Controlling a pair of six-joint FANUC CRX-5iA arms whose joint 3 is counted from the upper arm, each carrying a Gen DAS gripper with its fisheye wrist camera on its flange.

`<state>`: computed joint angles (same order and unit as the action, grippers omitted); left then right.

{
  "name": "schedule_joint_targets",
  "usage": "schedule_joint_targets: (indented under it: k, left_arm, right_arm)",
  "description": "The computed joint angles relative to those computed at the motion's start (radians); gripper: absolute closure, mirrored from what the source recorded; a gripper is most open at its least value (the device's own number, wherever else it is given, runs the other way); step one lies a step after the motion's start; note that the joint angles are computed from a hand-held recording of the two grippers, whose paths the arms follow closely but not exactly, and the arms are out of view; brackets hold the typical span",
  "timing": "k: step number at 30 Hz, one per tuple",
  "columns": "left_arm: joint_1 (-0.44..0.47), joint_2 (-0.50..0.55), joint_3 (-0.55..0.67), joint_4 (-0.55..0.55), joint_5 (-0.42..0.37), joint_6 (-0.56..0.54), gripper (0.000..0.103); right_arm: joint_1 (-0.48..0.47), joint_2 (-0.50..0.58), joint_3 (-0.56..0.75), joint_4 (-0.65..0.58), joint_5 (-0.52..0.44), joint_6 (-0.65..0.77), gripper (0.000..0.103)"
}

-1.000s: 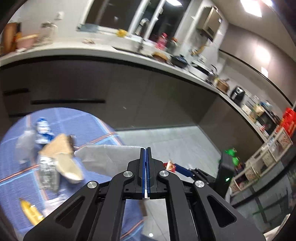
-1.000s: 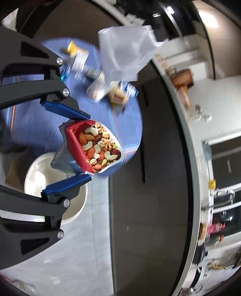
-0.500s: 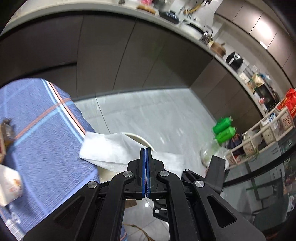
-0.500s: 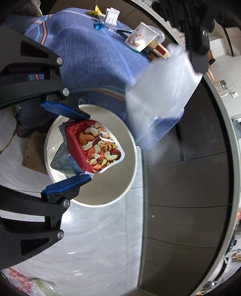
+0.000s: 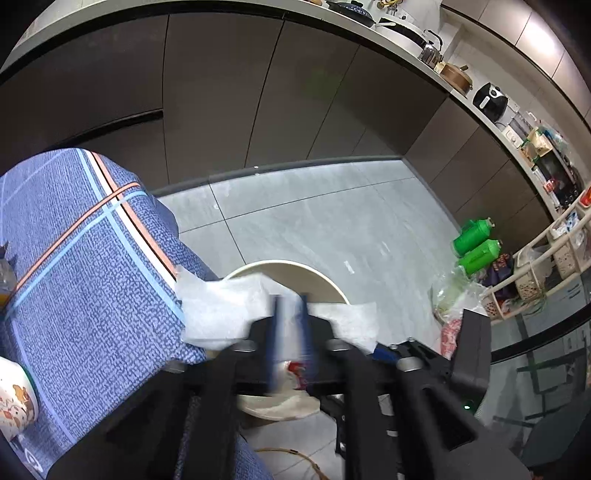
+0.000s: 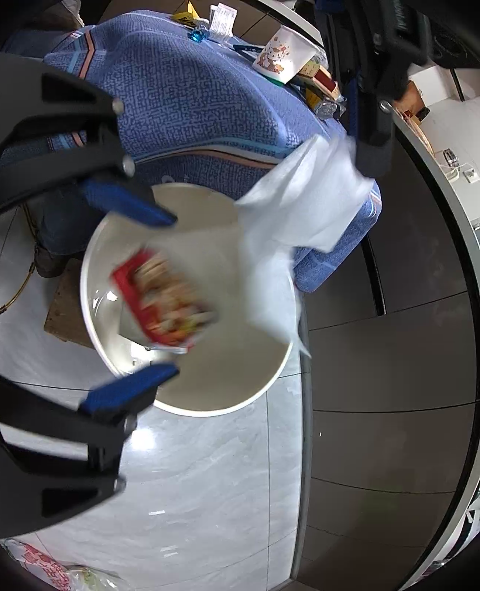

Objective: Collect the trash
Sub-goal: 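Carry the nut bag and tissue over the white bin and release both, then move both tools back over the table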

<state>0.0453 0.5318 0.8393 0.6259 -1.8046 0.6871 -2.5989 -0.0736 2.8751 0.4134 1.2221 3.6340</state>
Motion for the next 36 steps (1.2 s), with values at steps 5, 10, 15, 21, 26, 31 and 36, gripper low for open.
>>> schedule_joint_targets:
  k: [5,10,15,21,26,31,36]
  left_arm:
    - [0.01,-0.044,-0.067,0.034,0.07,-0.005,0.035]
    - [0.022,-0.081,-0.123,0.048,0.126,-0.004,0.019]
    - [0.038,-0.072,-0.093,0.059,0.105,0.024,0.017]
    - [0.083,-0.076,-0.061,0.102,0.093,0.042,0.009]
    - [0.166,-0.088,-0.042,0.171,0.089,0.113,0.009]
    - [0.274,-0.082,0.003,0.202,0.068,0.188,0.009]
    - [0.401,-0.155,-0.07,0.153,0.141,0.153,0.008]
  right_arm:
    - [0.009,0.008,0.0,0.018,0.003,0.028,0.006]
    - [0.006,0.034,0.025,0.017,-0.011,0.027,0.003]
    - [0.016,0.045,0.019,0.018,0.007,0.04,0.003]
    - [0.057,0.031,-0.062,0.067,0.046,0.051,0.003]
    - [0.118,-0.002,-0.188,0.153,0.076,0.091,0.003]
    - [0.173,-0.057,-0.312,0.198,0.077,0.16,0.003]
    - [0.187,-0.116,-0.4,0.154,0.018,0.221,0.003]
